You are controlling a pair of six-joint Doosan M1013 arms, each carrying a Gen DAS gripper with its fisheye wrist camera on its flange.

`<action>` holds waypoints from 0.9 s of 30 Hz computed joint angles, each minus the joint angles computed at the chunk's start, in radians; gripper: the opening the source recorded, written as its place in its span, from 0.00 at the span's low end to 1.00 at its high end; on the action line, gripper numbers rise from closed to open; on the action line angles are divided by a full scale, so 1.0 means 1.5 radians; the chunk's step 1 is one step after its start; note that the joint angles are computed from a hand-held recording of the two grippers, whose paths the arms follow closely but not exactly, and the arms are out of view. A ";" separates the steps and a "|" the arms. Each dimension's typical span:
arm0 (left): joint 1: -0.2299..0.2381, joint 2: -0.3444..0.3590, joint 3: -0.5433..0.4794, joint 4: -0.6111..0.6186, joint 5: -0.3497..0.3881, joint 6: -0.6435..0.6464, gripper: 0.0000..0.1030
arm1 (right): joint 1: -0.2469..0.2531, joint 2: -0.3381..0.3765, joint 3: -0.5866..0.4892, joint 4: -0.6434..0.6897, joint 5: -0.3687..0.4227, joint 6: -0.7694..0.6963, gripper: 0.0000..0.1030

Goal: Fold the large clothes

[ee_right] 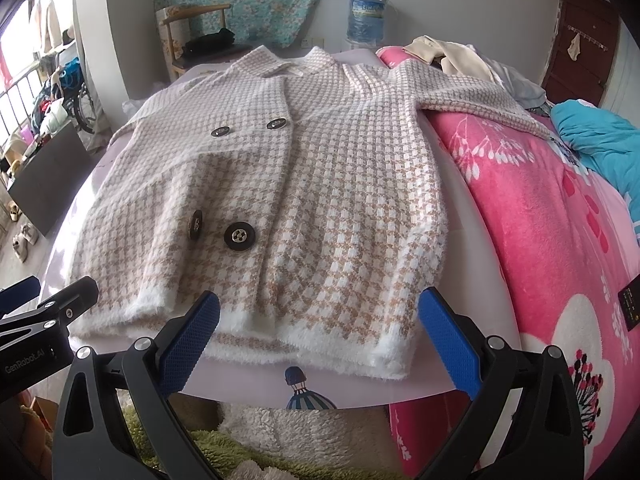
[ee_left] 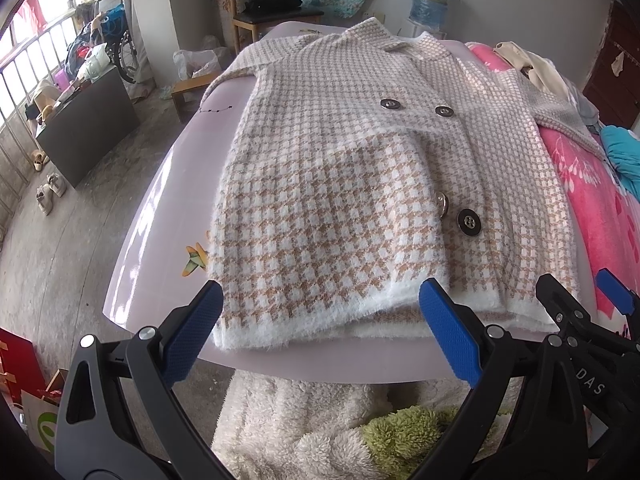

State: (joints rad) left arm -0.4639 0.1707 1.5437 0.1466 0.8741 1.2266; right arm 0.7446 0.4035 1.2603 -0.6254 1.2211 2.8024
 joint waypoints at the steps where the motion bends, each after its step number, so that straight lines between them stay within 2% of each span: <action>1: 0.001 0.001 -0.001 -0.001 0.001 0.002 0.92 | -0.001 0.001 -0.002 0.001 0.002 -0.002 0.94; 9: 0.003 0.023 -0.009 0.004 -0.002 0.013 0.92 | -0.015 0.006 -0.007 0.024 -0.003 -0.020 0.94; 17: 0.036 0.051 -0.018 -0.043 -0.035 0.101 0.92 | -0.049 -0.023 0.041 0.066 -0.041 0.002 0.94; 23: 0.086 0.062 -0.011 -0.230 -0.092 0.259 0.92 | -0.086 -0.052 0.095 0.140 -0.110 0.039 0.94; 25: 0.098 0.070 -0.017 -0.273 -0.085 0.289 0.92 | -0.093 -0.060 0.109 0.151 -0.126 0.052 0.94; 27: 0.102 0.079 -0.026 -0.269 -0.075 0.285 0.92 | -0.097 -0.065 0.122 0.153 -0.142 0.062 0.93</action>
